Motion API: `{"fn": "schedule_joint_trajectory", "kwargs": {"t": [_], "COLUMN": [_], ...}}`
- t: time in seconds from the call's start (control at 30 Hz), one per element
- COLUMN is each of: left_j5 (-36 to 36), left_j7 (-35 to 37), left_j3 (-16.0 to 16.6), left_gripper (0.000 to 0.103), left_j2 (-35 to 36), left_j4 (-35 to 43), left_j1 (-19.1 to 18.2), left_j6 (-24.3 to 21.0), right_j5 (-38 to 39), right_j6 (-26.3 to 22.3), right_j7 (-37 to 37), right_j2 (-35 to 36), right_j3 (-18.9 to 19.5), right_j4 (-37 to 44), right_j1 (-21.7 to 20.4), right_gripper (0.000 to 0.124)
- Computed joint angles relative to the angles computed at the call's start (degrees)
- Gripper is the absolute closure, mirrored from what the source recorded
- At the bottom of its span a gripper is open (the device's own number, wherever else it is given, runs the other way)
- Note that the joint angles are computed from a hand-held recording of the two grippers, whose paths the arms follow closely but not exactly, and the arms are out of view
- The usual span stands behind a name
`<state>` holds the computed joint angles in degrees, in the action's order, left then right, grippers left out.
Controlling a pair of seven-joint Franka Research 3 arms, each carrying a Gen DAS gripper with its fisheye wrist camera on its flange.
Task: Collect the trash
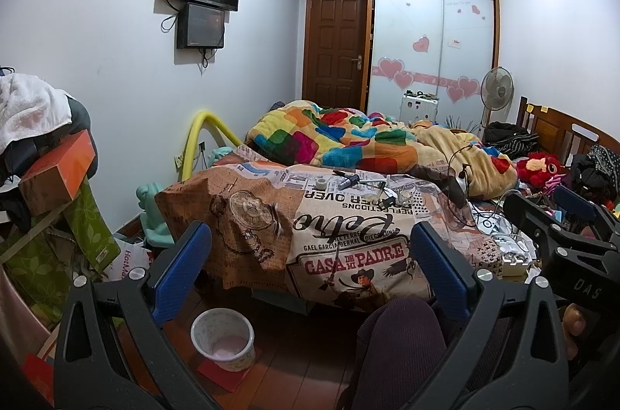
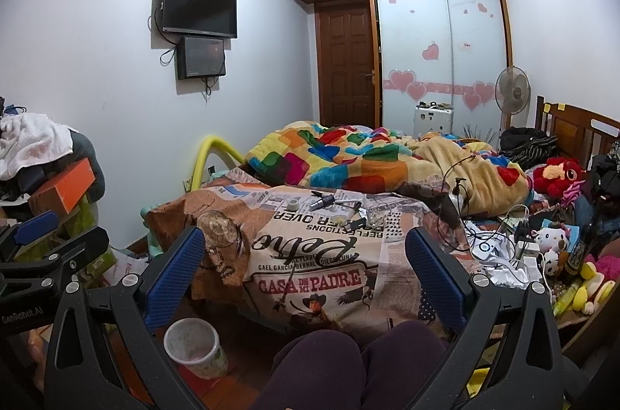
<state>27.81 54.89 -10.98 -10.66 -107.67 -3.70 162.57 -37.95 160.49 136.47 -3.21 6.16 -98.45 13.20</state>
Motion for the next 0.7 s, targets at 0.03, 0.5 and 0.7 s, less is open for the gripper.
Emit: {"fn": "schedule_joint_trajectory", "kwargs": {"t": [0.03, 0.5, 0.7], "left_j5": [-0.14, 0.55, -4.07], "left_j7": [0.14, 0.88, 6.27], "left_j3": [0.07, 0.16, 0.91], "left_gripper": [0.000, 0.000, 0.000], "left_j2": [-0.01, 12.71, 24.40], "left_j4": [-0.08, 16.48, 32.28], "left_j1": [-0.07, -2.73, -5.26], "left_j6": [0.08, -6.22, -11.16], "right_j5": [0.19, 10.47, 15.74], "right_j6": [0.09, -1.11, -3.40], "right_j7": [-0.16, -8.84, -12.21], "right_j2": [-0.01, 6.85, 12.39], "right_j3": [-0.03, -3.33, -6.10], "right_j4": [-0.16, 6.79, 13.82], "right_j1": [0.02, 1.80, 2.64], "right_gripper": [0.021, 0.021, 0.021]}}
